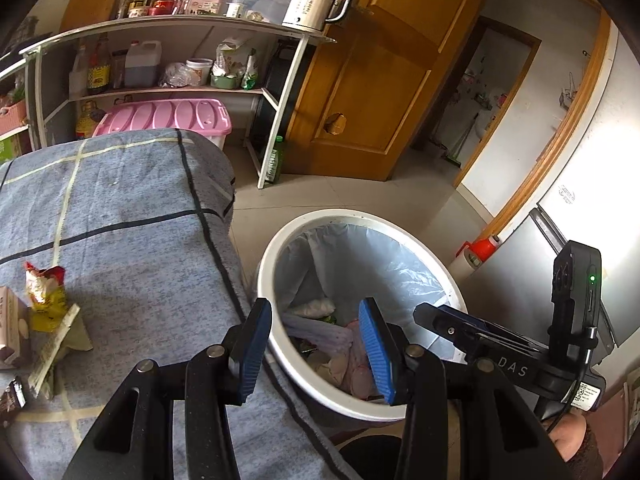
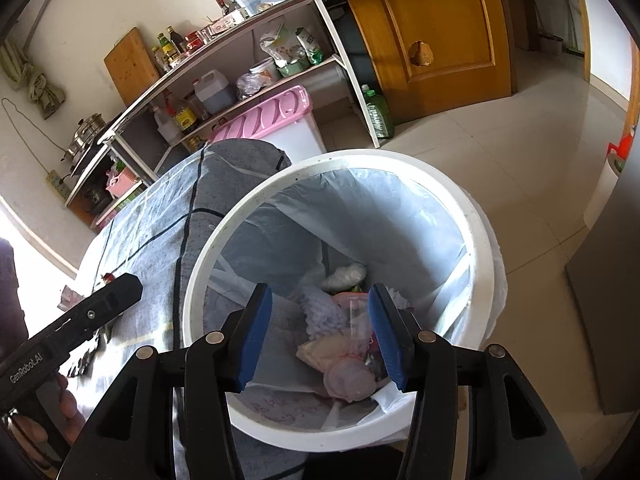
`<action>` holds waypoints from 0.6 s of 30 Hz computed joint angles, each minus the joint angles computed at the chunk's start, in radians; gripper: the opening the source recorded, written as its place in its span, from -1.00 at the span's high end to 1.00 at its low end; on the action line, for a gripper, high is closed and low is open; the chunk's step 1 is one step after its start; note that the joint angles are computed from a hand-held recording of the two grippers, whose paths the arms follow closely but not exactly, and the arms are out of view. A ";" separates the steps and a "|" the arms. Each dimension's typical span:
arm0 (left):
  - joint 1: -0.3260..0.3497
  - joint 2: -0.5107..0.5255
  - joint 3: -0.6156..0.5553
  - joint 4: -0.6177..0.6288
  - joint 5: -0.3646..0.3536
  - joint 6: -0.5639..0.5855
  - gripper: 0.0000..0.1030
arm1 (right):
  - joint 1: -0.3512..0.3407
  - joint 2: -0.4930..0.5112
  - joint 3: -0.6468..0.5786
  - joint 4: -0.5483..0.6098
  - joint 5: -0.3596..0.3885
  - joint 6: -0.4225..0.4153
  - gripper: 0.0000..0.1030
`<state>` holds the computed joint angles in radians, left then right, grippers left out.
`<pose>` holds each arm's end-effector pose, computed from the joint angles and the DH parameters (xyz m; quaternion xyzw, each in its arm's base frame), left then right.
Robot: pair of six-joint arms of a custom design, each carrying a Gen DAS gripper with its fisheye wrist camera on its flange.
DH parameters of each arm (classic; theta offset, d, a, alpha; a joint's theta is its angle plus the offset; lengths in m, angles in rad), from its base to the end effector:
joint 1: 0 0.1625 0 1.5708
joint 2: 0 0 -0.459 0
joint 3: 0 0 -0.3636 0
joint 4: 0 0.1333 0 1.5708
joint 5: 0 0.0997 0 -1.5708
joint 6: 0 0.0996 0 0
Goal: Collect trash
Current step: 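Open both grippers to drop the lid and foam net into the bin, then move both grippers back over the table toward the paper strip and milk carton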
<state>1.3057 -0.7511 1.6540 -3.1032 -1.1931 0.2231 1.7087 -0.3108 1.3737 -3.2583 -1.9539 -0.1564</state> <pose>-0.0182 -0.7160 0.1741 0.1693 0.9203 -0.3078 0.1721 0.1981 -0.7284 -0.0315 0.0791 -0.9327 0.2999 0.1840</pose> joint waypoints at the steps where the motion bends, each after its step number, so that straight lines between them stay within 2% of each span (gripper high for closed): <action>1: 0.001 -0.008 0.014 -0.021 0.017 0.006 0.12 | 0.004 0.003 -0.002 0.001 0.006 -0.003 0.01; 3: 0.005 -0.028 0.043 -0.054 0.043 0.004 0.12 | 0.013 0.010 -0.006 0.007 0.015 -0.005 0.01; 6: 0.021 -0.070 0.087 -0.093 0.042 -0.018 0.12 | 0.027 0.021 -0.014 0.015 0.040 -0.002 0.01; 10: 0.023 -0.114 0.150 -0.185 0.102 0.008 0.12 | 0.050 0.041 -0.031 0.029 0.064 -0.007 0.01; 18: 0.063 -0.204 0.223 -0.251 0.134 -0.009 0.11 | 0.090 0.097 -0.088 0.099 0.122 -0.005 0.01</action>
<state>1.3685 -0.9554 1.8769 -3.3539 -1.0593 0.2141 1.7988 -0.2137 1.2860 -3.1592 -1.8324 -0.1611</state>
